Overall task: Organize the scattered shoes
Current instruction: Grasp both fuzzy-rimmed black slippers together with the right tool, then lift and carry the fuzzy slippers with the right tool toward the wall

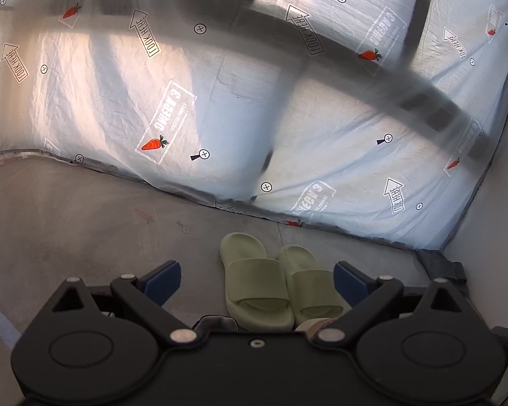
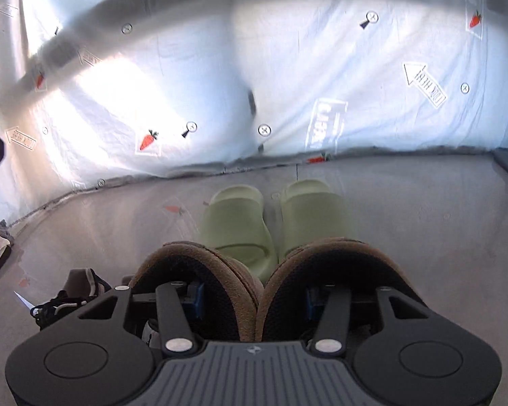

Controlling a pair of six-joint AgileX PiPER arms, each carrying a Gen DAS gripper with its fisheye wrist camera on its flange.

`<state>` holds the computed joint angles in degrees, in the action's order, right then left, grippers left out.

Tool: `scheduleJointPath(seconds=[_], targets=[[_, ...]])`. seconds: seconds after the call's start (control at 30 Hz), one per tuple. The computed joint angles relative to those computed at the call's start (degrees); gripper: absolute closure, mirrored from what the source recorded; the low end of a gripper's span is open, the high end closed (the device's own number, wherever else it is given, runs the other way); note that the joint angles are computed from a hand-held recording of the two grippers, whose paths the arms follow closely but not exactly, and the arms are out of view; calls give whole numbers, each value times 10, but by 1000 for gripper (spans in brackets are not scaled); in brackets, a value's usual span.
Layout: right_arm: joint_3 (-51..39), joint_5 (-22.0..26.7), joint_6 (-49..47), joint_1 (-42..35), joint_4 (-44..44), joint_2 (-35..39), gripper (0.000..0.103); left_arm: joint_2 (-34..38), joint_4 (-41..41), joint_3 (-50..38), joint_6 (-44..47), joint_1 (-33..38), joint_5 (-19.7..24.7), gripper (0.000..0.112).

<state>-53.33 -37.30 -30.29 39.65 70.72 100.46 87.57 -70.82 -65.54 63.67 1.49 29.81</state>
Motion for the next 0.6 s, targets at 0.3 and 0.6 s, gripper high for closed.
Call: scheduleJointPath(seconds=[0.3, 0.6], targets=[[77, -221, 43, 61, -24, -35, 55, -17, -6, 0, 4, -32, 1, 15], [132, -180, 32, -71, -86, -147, 55, -34, 3, 6, -23, -93, -45, 15]])
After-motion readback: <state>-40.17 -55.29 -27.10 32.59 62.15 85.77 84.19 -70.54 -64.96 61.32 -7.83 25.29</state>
